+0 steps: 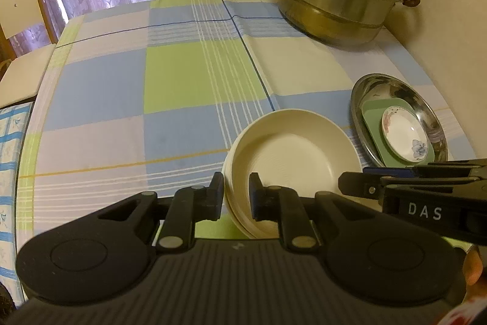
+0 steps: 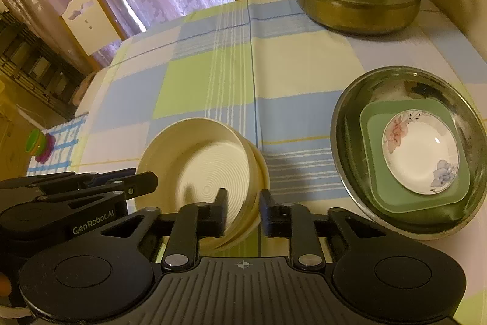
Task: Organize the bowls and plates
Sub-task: 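Lift the cream bowl and lower it into the white bowl, then open the left gripper and withdraw it from the stacked bowls, then move the open left gripper toward the small steel bowl's rim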
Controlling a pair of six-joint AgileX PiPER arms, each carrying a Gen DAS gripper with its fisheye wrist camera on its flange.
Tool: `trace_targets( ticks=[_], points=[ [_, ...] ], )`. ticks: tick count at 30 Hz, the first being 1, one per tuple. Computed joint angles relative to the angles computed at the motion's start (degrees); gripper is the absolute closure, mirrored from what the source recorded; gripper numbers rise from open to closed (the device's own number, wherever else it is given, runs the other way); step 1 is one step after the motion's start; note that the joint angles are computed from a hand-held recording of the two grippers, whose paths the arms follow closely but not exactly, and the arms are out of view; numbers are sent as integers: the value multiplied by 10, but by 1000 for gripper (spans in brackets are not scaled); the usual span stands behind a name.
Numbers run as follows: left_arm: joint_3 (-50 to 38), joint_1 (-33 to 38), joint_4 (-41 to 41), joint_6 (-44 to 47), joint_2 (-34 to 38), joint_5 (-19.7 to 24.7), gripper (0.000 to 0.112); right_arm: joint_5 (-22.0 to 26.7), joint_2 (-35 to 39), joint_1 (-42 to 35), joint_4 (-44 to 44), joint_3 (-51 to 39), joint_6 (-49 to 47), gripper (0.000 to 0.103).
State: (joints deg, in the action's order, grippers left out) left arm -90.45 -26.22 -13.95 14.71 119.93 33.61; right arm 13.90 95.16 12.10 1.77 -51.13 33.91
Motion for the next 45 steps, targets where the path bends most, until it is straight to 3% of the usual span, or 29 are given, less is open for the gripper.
trace_targets(
  ticks=[3, 17, 28, 35, 45],
  points=[
    [15, -1, -1, 1, -13, -7, 96, -5, -10, 5, -30, 8, 32, 66],
    [117, -11, -14, 8, -108, -49, 90, -1, -93, 36, -184, 64, 194, 57],
    [265, -32, 24, -39, -258, -92, 88, 12, -249, 90, -273, 166, 310, 52],
    [359, -52, 60, -91, -362, -95, 88, 73, -375, 158, -323, 230, 392, 49],
    [458, -136, 204, -305, -483, -57, 88, 224, -543, 323, -380, 293, 515, 47]
  ],
)
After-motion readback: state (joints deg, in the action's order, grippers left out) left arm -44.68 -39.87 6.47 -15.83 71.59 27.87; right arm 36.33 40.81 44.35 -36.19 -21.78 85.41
